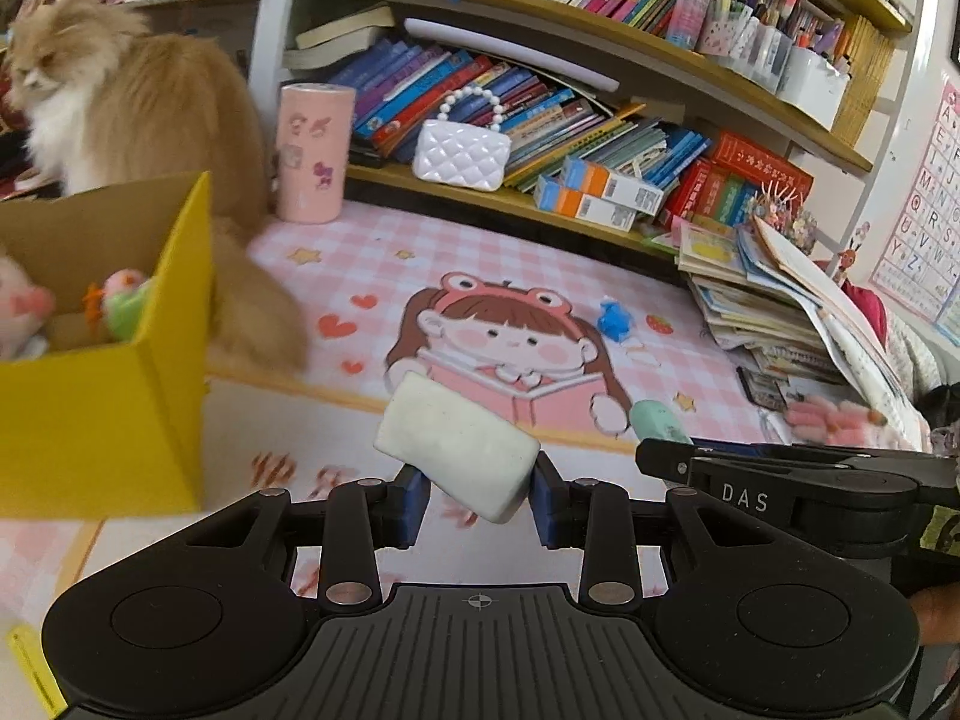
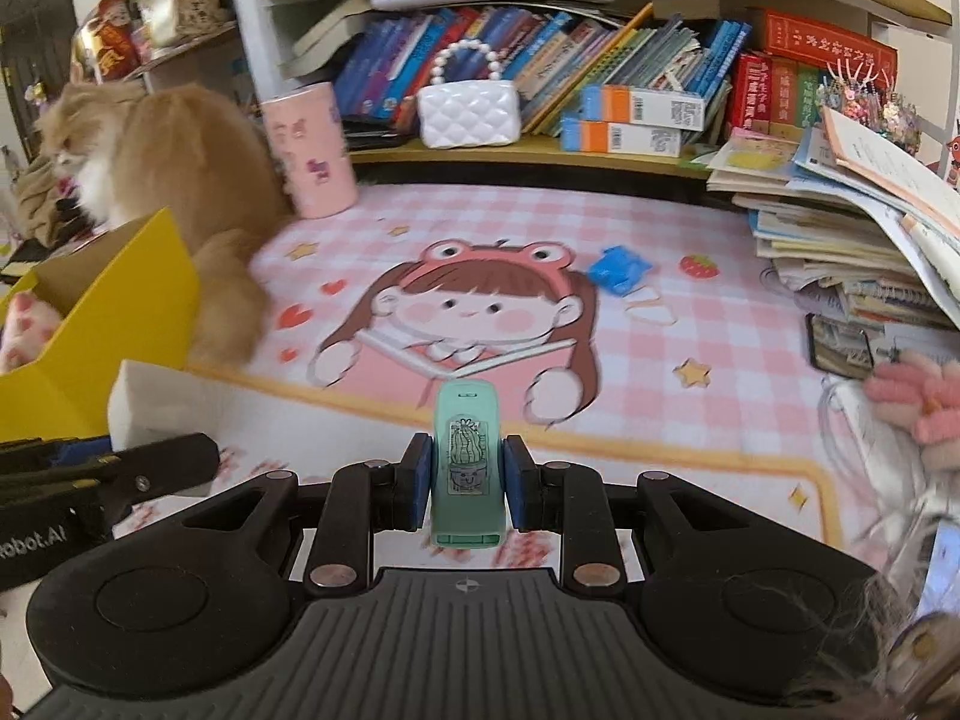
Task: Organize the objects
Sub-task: 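Carry the eraser and teal stapler into the yellow box and open both grippers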
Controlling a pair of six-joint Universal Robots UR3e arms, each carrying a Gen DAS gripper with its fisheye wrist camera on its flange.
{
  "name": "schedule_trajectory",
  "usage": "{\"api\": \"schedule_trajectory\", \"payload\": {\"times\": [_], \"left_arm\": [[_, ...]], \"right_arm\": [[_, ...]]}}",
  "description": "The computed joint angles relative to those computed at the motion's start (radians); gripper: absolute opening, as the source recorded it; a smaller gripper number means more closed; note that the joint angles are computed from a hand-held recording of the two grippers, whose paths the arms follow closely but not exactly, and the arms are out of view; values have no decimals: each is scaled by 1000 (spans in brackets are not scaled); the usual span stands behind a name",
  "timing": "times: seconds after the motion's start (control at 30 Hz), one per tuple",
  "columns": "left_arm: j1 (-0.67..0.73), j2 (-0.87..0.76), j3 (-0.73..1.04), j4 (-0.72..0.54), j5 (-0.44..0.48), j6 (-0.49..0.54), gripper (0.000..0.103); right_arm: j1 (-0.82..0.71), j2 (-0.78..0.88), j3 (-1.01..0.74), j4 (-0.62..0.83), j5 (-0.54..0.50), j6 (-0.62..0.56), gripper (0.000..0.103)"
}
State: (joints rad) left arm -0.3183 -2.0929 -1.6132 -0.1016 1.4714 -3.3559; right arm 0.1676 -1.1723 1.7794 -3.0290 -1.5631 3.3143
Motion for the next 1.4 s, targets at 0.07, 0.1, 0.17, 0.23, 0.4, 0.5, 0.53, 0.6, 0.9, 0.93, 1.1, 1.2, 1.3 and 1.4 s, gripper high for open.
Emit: {"api": "schedule_trajectory", "payload": {"times": [0.07, 0.1, 0.17, 0.23, 0.4, 0.5, 0.53, 0.6, 0.9, 0.93, 1.1, 1.2, 1.3, 1.4], "left_arm": [[22, 55, -92, 30, -15, 4, 33], [32, 80, -133, 42, -18, 7, 33], [59, 134, -218, 68, -28, 19, 33], [89, 181, -290, 89, -39, 30, 33], [178, 308, -452, 115, -84, 64, 33], [243, 393, -556, 125, -127, 101, 33], [262, 420, -584, 124, -141, 112, 33], [303, 471, -639, 125, -170, 134, 33], [555, 727, -866, 62, -349, 284, 33], [592, 765, -889, 35, -375, 310, 33], [745, 939, -967, -112, -480, 432, 33], [862, 1086, -1004, -269, -557, 532, 33], [962, 1219, -1020, -434, -619, 625, 32], [1060, 1345, -1018, -610, -679, 710, 32]], "right_arm": [[39, -10, 10, 8, -13, 19, 23], [59, -12, 10, 13, -21, 28, 23], [103, -9, 3, 27, -38, 47, 23], [145, 1, -18, 46, -52, 57, 23], [246, 32, -82, 86, -96, 85, 23], [304, 52, -124, 111, -122, 112, 23], [325, 61, -142, 122, -133, 120, 23], [359, 76, -173, 140, -154, 136, 23], [505, 157, -321, 221, -244, 214, 23], [523, 170, -341, 227, -256, 221, 23], [590, 226, -431, 260, -299, 253, 23], [625, 261, -487, 282, -319, 275, 23], [653, 293, -539, 298, -335, 291, 23], [672, 321, -596, 322, -345, 297, 23]]}}
